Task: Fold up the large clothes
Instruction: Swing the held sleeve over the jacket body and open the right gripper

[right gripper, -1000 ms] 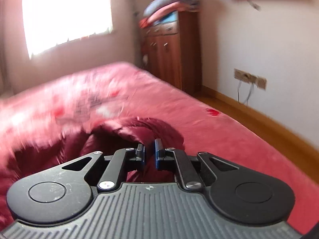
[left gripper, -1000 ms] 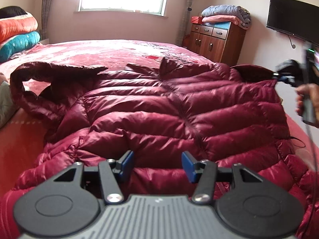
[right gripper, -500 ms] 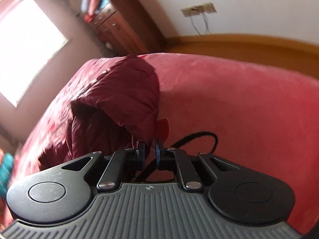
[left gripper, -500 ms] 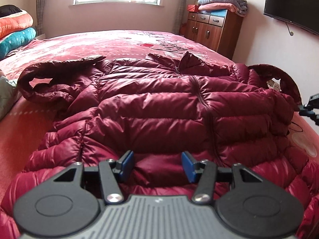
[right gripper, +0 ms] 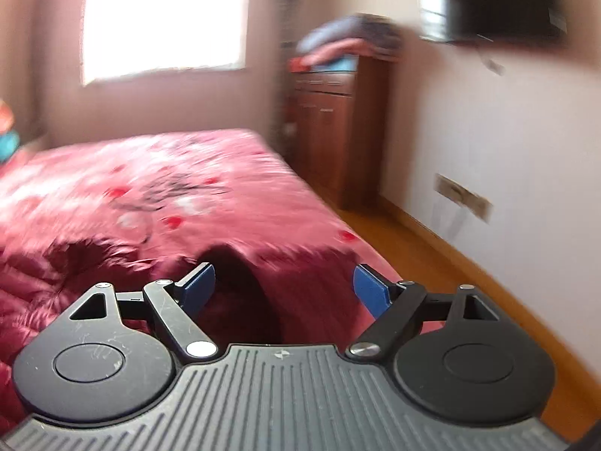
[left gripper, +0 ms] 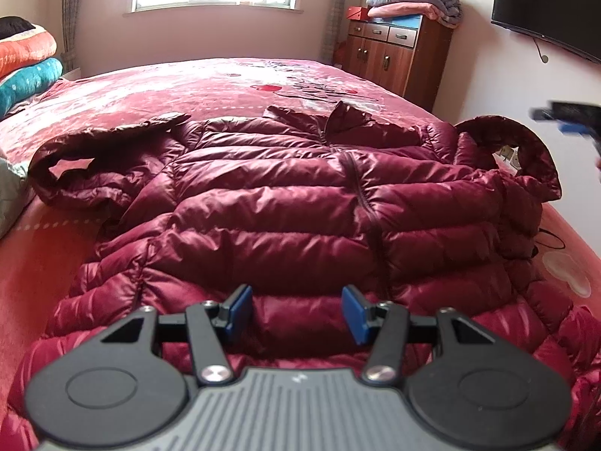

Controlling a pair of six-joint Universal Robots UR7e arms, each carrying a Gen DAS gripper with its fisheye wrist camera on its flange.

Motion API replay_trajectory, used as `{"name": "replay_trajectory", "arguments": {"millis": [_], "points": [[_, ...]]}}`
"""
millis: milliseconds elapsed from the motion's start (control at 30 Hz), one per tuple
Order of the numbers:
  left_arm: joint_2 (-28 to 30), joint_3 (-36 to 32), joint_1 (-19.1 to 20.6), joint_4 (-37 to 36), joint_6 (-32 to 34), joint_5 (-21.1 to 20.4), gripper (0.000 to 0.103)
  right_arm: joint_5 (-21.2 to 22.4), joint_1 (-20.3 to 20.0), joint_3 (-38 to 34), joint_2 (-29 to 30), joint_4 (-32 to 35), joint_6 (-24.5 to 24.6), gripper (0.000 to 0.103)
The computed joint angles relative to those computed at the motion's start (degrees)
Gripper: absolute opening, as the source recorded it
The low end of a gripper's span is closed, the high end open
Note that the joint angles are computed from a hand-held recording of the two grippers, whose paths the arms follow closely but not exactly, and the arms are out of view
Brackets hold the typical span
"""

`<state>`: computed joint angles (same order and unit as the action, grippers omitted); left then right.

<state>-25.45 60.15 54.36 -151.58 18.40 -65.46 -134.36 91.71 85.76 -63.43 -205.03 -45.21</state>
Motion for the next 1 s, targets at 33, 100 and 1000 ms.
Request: {"name": "replay_trajectory", "arguments": {"millis": [33,100,1000], "points": [[0.03,-0.05,-0.05,0.03,0.04,-0.04,0.053,-0.55,-0.01,-2.22,0.67,4.01,-1.47,0.101],[0.05,-0.09,-0.09,0.05,-0.08,-0.14,0.053,-1.72,-0.24,-7.19,2.84,9.65,-5.42,0.101],[-1.74,0.95,-1.16,-1.50,-1.71,0.53,0.053,4.26,-10.69,17.23,-24.44,-1.77,42.50,0.011]]}}
